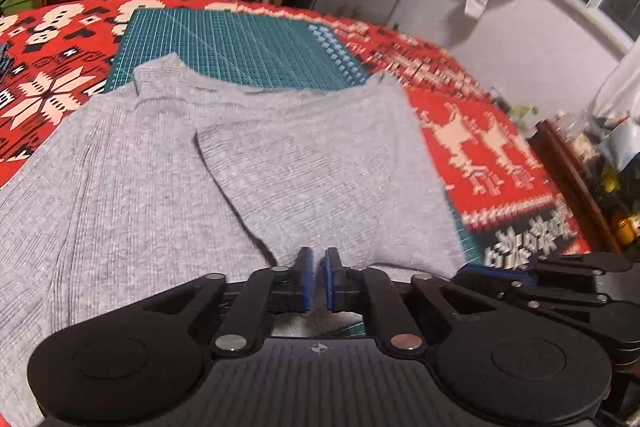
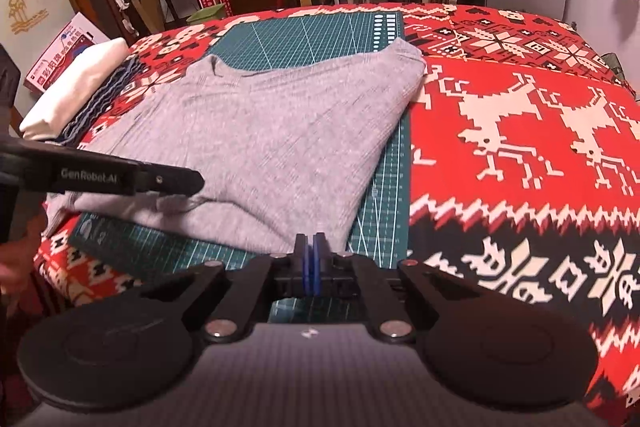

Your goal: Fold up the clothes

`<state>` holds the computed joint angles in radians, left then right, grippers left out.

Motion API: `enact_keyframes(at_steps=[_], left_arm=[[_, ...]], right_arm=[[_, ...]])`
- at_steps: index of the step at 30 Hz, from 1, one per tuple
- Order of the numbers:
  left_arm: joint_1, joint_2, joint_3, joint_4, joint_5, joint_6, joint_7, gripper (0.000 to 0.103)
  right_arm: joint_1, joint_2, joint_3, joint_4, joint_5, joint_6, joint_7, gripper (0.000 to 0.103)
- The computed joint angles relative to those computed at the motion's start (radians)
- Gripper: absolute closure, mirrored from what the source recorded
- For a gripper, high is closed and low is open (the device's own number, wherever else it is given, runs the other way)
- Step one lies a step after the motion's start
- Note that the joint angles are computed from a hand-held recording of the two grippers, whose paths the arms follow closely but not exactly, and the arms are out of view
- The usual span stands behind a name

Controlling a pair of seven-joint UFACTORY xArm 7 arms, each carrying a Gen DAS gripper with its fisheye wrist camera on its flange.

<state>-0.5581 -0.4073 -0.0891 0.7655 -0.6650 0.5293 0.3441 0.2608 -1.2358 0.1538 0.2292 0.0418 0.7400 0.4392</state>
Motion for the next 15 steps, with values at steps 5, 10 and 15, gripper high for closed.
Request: enact_keyframes(at_steps=[5,10,15], left_arm=[[-0.06,0.015,0.049,0.028,-0.16,0.013,0.138,0.097],[-0.028,0.07,-0.007,0.054,-0.148,0.022,0.147,0.099],[-0.016,0.064,-0.026,0.034,-0.119,0.016,0.134,0.1]], right_arm=[[0.0,0.038,-0.004,0.027,-0.003,-0.044,-0.016,0.1],[0.0,0.229,0.015,0.07,-0.017,-0.183,-0.036,0.1],[0.003,0.246,0.045,0.059,-0.037,-0.204,-0.007,0.1]])
